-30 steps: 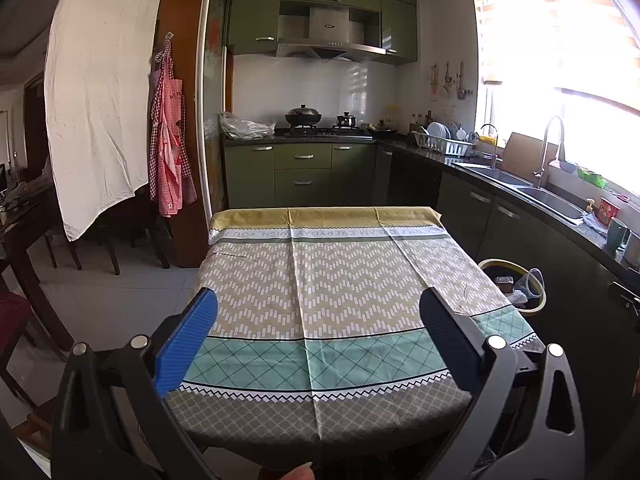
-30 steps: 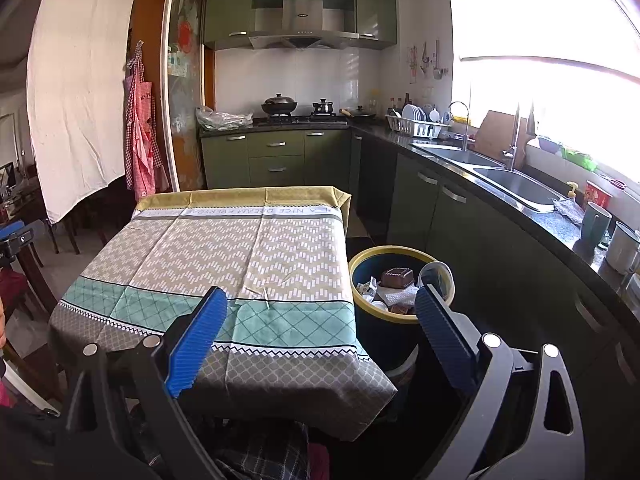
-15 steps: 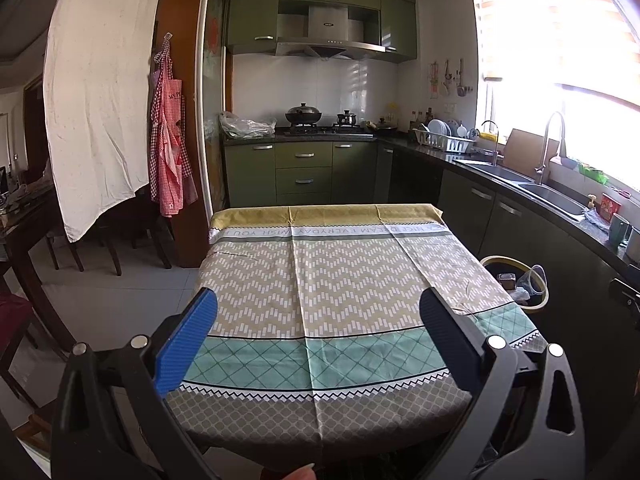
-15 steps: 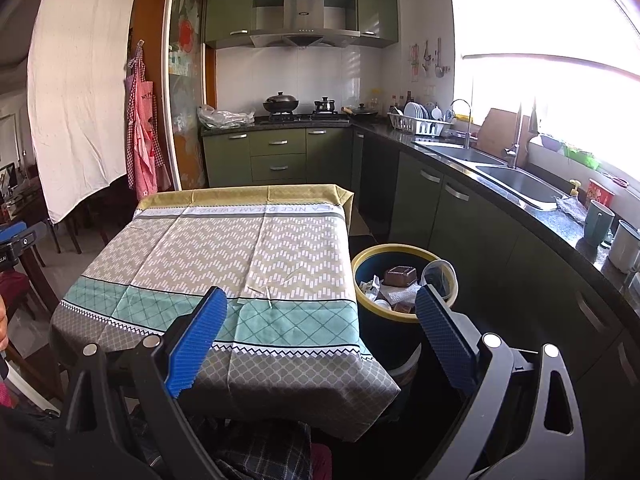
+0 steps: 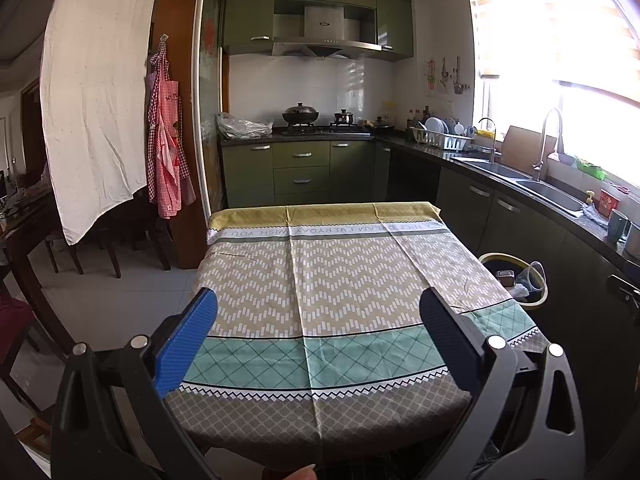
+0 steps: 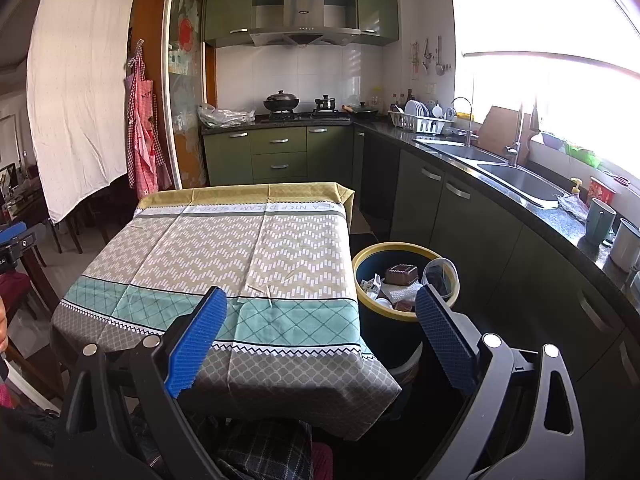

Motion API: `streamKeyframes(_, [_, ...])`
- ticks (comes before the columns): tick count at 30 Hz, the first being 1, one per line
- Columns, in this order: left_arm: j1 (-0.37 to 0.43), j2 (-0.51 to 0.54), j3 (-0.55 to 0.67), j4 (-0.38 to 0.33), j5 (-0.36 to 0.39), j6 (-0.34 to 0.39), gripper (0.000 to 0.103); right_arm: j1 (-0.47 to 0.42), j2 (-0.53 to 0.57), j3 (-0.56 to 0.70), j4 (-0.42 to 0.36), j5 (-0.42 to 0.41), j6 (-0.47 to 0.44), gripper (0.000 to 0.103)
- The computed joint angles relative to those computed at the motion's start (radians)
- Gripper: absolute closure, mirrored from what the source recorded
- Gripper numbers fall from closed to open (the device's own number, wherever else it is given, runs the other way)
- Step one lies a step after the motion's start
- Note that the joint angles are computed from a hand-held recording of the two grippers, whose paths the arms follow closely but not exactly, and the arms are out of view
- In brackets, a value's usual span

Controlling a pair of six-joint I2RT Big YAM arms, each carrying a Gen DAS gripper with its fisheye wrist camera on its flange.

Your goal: Collect trash

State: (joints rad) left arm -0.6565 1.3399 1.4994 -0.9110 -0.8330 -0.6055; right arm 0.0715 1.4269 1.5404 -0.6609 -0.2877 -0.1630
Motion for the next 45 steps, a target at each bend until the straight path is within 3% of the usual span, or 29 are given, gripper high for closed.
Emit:
streamKeyframes(32, [-0.005, 0.002, -0.002, -0.003, -0.001, 0.014, 0.007, 0.017, 0.000, -0.014, 0.002, 0.019, 0.011, 0.009])
streamKeyframes(45, [0.008, -0.009, -0.014, 0.023, 0.030, 0.030, 0.007, 0.023, 0.006, -0.007, -0.008, 0.028, 0.008, 0.009])
